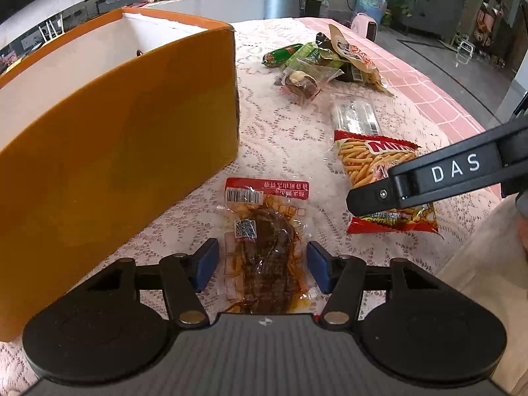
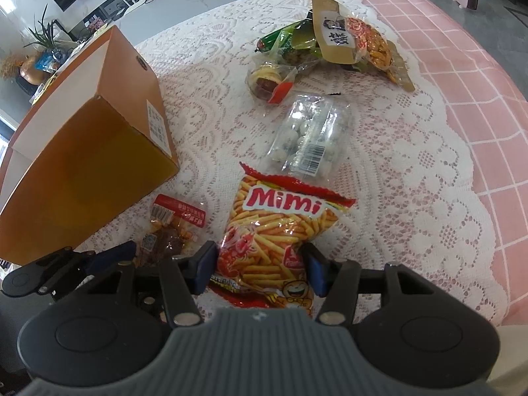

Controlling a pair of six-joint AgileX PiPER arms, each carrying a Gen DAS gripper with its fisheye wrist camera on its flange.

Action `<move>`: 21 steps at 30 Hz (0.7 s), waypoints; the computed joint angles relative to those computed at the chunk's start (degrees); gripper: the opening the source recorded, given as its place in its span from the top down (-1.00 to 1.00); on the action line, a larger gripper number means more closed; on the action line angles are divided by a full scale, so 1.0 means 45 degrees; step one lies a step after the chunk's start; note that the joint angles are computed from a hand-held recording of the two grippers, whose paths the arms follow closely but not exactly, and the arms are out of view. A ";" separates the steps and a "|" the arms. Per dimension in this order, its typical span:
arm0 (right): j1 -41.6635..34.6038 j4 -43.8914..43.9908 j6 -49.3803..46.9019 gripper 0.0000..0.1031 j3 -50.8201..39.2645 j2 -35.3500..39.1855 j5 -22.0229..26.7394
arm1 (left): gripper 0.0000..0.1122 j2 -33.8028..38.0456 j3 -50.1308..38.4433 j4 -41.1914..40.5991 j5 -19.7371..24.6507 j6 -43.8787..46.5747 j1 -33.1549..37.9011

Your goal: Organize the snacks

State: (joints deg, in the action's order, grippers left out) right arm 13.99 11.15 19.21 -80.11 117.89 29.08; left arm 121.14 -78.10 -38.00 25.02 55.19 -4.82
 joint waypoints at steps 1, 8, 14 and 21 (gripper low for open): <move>0.0021 -0.0071 0.0063 -0.07 -0.0034 0.0025 0.0009 | -0.13 -0.0015 0.0012 -0.0085 -0.0002 0.0100 0.0031; 0.0308 -0.1191 0.0842 -0.04 -0.0192 0.0045 0.0083 | -0.07 0.0178 -0.0370 -0.1650 0.1177 0.0673 0.0770; 0.0340 -0.1499 0.1223 0.01 0.0193 -0.0310 -0.0290 | -0.06 -0.0047 -0.0391 -0.2637 0.2301 0.1173 0.1593; 0.0553 -0.2564 0.2724 0.01 0.0797 -0.1074 -0.0600 | -0.06 -0.0791 -0.0012 -0.4356 0.3940 0.2364 0.2429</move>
State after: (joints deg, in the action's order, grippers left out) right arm 16.48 -0.39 31.47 -76.52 113.06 26.38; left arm 117.59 -78.15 -57.61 42.75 65.83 6.11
